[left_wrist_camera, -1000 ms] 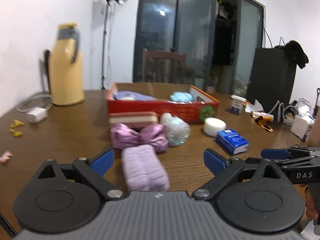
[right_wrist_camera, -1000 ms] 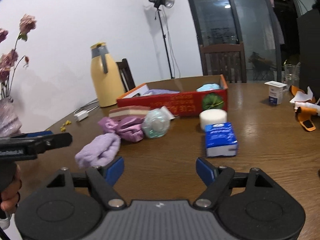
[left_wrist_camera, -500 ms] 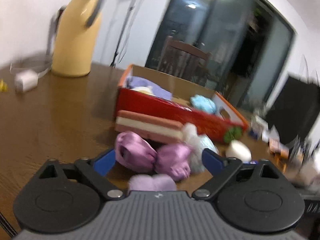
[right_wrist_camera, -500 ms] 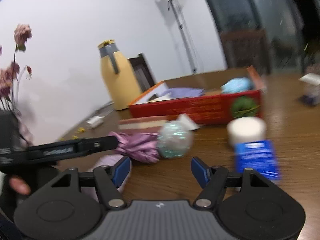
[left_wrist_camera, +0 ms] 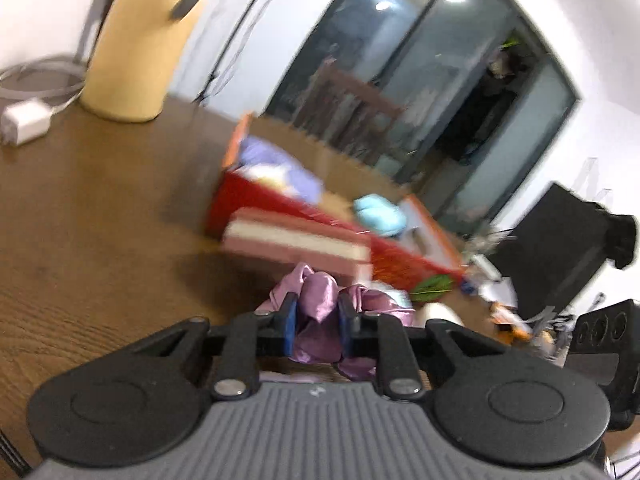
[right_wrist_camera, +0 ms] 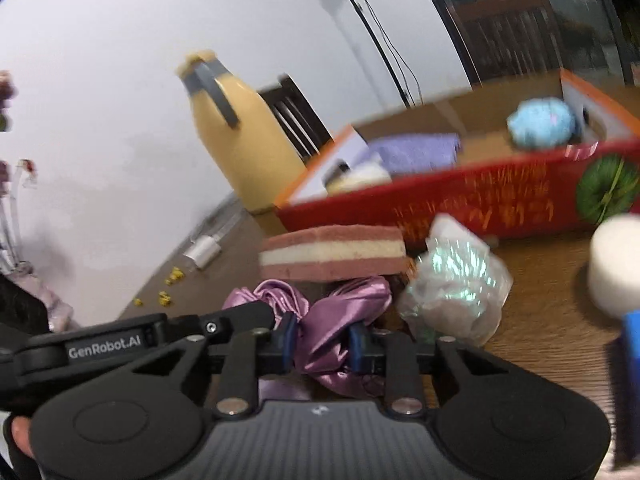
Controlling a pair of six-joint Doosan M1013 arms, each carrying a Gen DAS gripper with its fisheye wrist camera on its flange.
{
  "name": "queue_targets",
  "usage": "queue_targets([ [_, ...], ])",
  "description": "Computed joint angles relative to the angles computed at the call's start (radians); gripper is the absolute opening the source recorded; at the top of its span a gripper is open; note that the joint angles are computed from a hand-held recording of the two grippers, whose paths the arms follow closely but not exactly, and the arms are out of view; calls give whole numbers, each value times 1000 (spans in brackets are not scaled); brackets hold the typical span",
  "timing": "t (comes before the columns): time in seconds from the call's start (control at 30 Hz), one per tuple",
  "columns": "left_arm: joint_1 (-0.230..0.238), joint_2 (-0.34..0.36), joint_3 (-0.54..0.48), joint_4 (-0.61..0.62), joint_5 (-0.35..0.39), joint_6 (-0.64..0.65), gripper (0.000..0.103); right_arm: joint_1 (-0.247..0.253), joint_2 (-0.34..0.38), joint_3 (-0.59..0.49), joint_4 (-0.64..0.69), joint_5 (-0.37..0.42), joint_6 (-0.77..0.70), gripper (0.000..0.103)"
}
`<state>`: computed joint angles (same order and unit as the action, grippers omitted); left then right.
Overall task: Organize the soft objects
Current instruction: 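Close both tools together on the purple satin scrunchie, then carry the scrunchie with both tools over into the box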
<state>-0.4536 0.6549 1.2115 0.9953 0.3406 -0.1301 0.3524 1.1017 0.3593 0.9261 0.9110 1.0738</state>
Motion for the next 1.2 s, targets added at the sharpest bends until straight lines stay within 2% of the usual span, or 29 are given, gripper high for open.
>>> queue_targets([
  [0.1, -33, -32, 31, 129, -29, -95, 21, -20, -137, 248, 138, -82, -210, 25],
  [0.17, -47, -46, 55, 141, -79, -98, 21, -36, -214, 385, 192, -113, -336, 25],
  [0.27, -71, -43, 77, -65, -135, 91, 21, -55, -293, 532, 179, -141, -409, 25],
  [0.33, -94, -35, 83, -136, -116, 169, 21, -64, -329, 609, 136, -156, -410, 29],
  [0.4, -120, -27, 86, -136, -81, 177, 21, -67, -367, 685, 92, -199, -391, 34],
  [0.47, -145, -27, 105, -4, -49, 76, 21, -72, -406, 762, 108, -254, -405, 35],
  [0.53, -157, -24, 106, 30, -16, 62, 21, -83, -437, 821, 176, -281, -433, 41],
  [0.67, -168, -31, 125, 76, 4, 62, 21, -85, -460, 861, 288, -352, -529, 41],
  [0.73, -174, -31, 126, 75, 16, 91, 22, -79, -448, 845, 269, -370, -489, 41],
  [0.83, -180, -39, 139, 78, 23, 90, 25, -69, -441, 841, 168, -379, -407, 41],
  [0.9, -178, -44, 147, 65, 11, 103, 27, -68, -437, 850, 141, -370, -371, 41],
  [1.03, -172, -39, 134, -13, -9, 186, 27, -79, -442, 878, 201, -348, -377, 40],
  [1.1, -172, -35, 125, -62, -4, 244, 26, -82, -443, 884, 221, -328, -401, 37],
  [1.2, -173, -35, 128, -61, -9, 244, 24, -84, -443, 888, 218, -315, -411, 31],
])
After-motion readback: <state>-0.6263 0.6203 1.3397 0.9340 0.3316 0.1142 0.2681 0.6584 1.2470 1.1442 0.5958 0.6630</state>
